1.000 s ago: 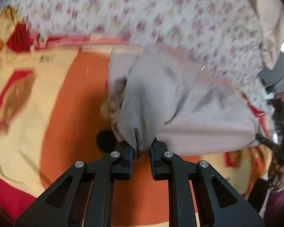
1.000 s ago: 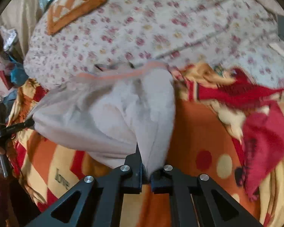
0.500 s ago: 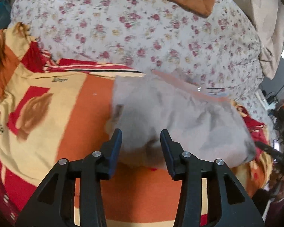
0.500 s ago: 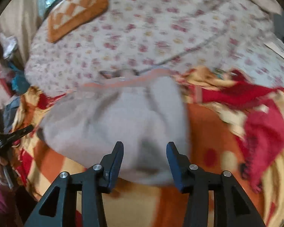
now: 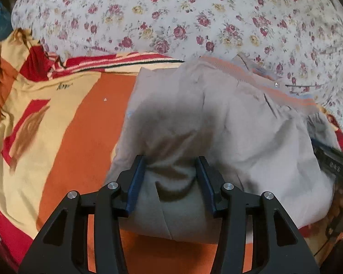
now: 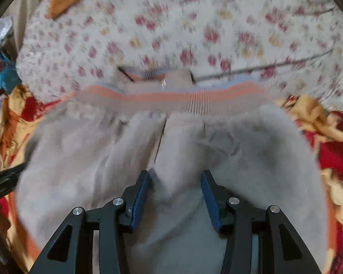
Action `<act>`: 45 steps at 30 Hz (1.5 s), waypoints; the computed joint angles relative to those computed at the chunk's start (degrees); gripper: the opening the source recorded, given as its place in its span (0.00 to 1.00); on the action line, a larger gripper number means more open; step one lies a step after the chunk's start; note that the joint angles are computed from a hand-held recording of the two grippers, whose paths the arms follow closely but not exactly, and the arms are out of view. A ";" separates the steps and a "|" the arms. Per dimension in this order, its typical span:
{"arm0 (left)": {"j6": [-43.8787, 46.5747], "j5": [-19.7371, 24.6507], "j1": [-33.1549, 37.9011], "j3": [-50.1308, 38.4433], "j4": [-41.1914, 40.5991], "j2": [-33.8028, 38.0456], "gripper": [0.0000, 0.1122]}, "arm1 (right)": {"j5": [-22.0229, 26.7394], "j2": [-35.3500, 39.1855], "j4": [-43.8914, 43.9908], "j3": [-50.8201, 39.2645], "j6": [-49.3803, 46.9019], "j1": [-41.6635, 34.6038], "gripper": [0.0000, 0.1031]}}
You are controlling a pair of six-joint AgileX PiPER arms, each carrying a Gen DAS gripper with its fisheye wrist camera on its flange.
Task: Fold large clothes
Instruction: 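Smooth the folded jacket flat with both open tools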
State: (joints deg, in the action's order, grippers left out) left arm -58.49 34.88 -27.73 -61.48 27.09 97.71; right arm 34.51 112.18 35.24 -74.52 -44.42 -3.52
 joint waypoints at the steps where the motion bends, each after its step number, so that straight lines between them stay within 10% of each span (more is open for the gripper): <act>1: -0.25 0.39 -0.26 -0.27 0.54 0.28 0.41 | -1.46 0.63 0.40 -0.11 -0.93 0.56 0.44; 15: -3.31 4.14 -3.00 -2.58 3.31 -2.20 0.41 | 6.15 -8.91 0.91 3.53 -1.97 0.36 0.43; 31: -0.60 4.79 -0.78 -11.05 2.39 7.75 0.41 | 1.04 -0.56 -2.85 0.02 6.67 8.08 0.45; 45: -2.60 3.76 -1.48 -9.99 4.76 8.19 0.45 | 0.38 -8.91 -0.48 10.29 -0.78 3.84 0.57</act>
